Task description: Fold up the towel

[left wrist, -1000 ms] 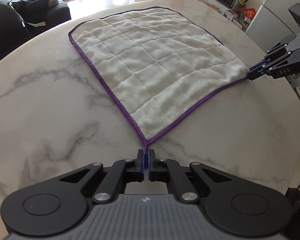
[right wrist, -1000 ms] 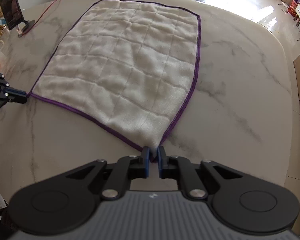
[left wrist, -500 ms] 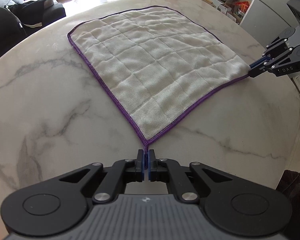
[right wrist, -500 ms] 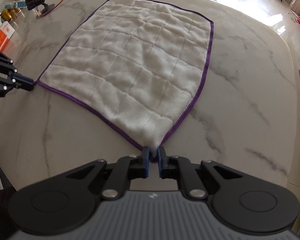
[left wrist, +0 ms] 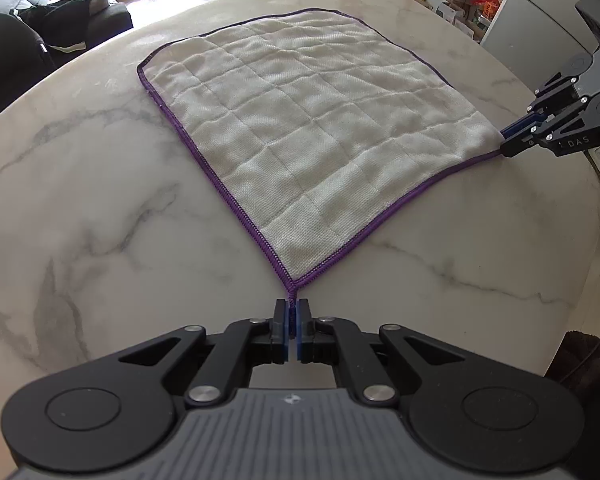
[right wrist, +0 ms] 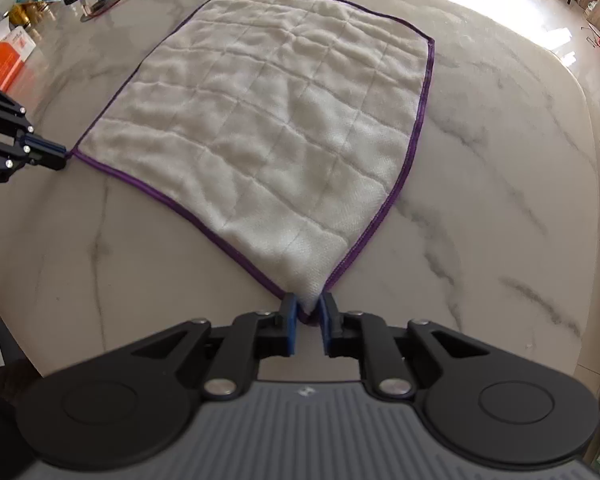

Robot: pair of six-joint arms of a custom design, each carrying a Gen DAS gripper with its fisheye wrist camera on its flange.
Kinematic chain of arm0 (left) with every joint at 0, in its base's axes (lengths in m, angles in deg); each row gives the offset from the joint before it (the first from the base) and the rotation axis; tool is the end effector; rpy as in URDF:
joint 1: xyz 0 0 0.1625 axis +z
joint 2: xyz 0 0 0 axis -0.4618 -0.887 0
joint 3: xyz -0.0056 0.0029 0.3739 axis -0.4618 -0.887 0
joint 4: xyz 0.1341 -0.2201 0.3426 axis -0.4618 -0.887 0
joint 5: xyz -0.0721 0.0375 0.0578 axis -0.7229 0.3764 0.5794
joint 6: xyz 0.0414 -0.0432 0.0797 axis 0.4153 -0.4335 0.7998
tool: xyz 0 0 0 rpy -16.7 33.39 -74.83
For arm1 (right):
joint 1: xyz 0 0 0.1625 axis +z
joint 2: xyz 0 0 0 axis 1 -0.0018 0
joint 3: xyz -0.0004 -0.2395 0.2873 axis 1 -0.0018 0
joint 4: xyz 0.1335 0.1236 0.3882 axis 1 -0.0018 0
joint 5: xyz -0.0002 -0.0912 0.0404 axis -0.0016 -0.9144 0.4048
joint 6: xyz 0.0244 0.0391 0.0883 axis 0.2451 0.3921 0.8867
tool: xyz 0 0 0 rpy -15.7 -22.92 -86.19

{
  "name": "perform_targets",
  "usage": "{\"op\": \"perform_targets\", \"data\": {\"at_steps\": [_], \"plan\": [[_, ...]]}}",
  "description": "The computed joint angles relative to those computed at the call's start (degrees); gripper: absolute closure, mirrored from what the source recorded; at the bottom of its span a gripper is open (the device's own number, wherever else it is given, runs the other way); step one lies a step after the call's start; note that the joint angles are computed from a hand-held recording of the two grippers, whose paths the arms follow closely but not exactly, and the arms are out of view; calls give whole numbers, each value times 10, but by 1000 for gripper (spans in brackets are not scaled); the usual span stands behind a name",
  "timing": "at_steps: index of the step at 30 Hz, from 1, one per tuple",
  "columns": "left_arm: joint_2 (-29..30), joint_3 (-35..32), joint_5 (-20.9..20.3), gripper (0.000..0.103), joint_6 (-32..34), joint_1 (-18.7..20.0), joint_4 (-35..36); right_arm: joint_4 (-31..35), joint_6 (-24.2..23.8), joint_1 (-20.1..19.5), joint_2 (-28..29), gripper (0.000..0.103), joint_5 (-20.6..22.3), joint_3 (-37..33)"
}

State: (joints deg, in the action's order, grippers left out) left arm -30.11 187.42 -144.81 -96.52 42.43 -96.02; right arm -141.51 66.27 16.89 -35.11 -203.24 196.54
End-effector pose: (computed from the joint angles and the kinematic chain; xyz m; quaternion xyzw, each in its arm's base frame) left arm -0.1519 -0.2206 0.1327 0.2905 0.9090 -0.0674 0.2911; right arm 0.1785 -0.3396 0.1347 0.2884 -0.9018 0.0237 0.3211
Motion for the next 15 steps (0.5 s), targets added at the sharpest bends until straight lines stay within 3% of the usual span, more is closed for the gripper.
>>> {"op": "perform_targets", "data": {"at_steps": [6,9,11,15], "plan": [[18,-4,0,96,16,6,-12,-16,-17,-13,31,85,-2,-18],[28,-6,3,87,31,16,-26,-21,-23,-14,40,75,-11,-25],[36,-8,5,58,38,23,-36,-26,-30,-17,45,60,-11,-29],[39,-8,4,52,37,14,-34,-30,-38,-16,43,45,-13,-30]]}}
